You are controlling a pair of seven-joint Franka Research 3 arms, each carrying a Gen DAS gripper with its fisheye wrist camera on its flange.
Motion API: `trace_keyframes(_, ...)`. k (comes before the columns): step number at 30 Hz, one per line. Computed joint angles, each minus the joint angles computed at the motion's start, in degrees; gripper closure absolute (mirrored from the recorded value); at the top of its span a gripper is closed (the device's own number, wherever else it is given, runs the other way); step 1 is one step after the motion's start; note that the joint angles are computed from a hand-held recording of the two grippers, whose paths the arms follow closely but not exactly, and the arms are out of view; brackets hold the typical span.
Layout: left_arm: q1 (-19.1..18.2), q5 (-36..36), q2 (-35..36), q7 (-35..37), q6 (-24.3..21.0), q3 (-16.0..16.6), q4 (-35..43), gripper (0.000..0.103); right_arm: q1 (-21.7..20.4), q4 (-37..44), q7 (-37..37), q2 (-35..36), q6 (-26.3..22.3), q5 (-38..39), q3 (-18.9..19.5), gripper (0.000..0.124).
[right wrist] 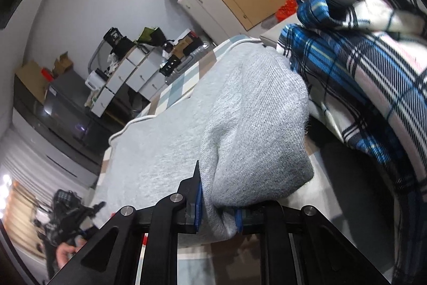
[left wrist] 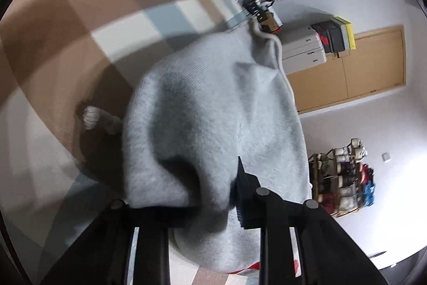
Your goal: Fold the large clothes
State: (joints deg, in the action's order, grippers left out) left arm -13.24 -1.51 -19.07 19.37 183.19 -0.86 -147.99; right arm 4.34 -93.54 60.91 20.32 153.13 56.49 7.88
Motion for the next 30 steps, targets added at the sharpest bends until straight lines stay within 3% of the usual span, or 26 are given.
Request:
trace_keyframes(2,7.44,3.28,-2.54,-2.25,-2.11,-7.32,-0.48,0.088,0.68,-0.32,2.12,-0.21,0.57,-1.9,-0.75,0.107)
trace_keyframes(3,8.16,2.68,-3.92,-2.13,-1.69,-8.37,-1.55,0.089,0.99,-0.54,2.92,-0.39,0.82,-2.98,-1.01,0.107)
trace_keyframes(7,5.15,4.41,-7.89,-2.71,-3.52,-5.58,-4.12,0.091,1.02,-2.89,1.26,-2.67,1.53,-4.48,-0.55,0.108)
trace_keyframes(12,6.64,6.06,-15.25,-3.45,-6.99,-7.25,-8.07,0.092,0.92,-6.02,-1.13,-5.61,-1.66,-2.7,-0.95,0.108)
trace_keyframes(15,2.66,3.82,-18.21,0.31,-10.26,-3.13,-10.01,0.092,1.6,-6.01,3.47,-5.1,-4.22,-5.04,-2.52,0.107)
trace_keyframes(17,3.28,5.03,-19.76,0.02,-13.14,-2.86,-9.97,0.092,1.06,-4.47,8.74,-3.43,-7.94,-5.53,-3.3,0.099)
trace_keyframes(21,-3.27,2.43,-22.58,7.43,-16.54,2.61,-9.41,0.092,-1.52,-2.95,11.29,-1.52,-11.76,-0.75,-2.57,0.086)
trace_keyframes(23,-4.23,4.44,-22.09,13.58,-19.45,1.28,-5.5,0.089,-1.95,-3.03,10.26,-1.48,-11.74,1.42,-2.08,0.075)
trace_keyframes(24,-4.49,5.52,-20.99,16.38,-20.17,0.12,-2.85,0.076,-1.91,-2.97,10.07,-1.51,-11.94,1.63,-2.02,0.072)
trace_keyframes(25,-4.96,5.93,-19.76,18.85,-21.19,-0.55,-0.33,0.047,-1.48,-2.91,10.86,-1.77,-12.35,0.19,-2.35,0.067)
trace_keyframes(26,-4.03,6.44,-18.14,19.83,-22.24,-2.07,2.3,0.034,-1.05,-3.15,11.43,-2.21,-12.53,-1.12,-2.59,0.06)
trace_keyframes(27,-1.7,8.14,-15.98,18.83,-21.86,-4.7,5.27,0.029,-0.75,-3.99,11.51,-3.19,-12.63,-1.94,-2.68,0.058)
trace_keyframes(28,-1.02,8.0,-14.56,19.63,-20.38,-5.33,6.52,0.029,-0.69,-5.34,10.45,-4.61,-12.34,-1.55,-2.55,0.058)
trace_keyframes(30,-4.29,7.06,-7.3,26.3,-19.1,-2.91,13.08,0.029,0.03,-8.73,7.85,-7.82,-9.68,-1.58,-2.81,0.057)
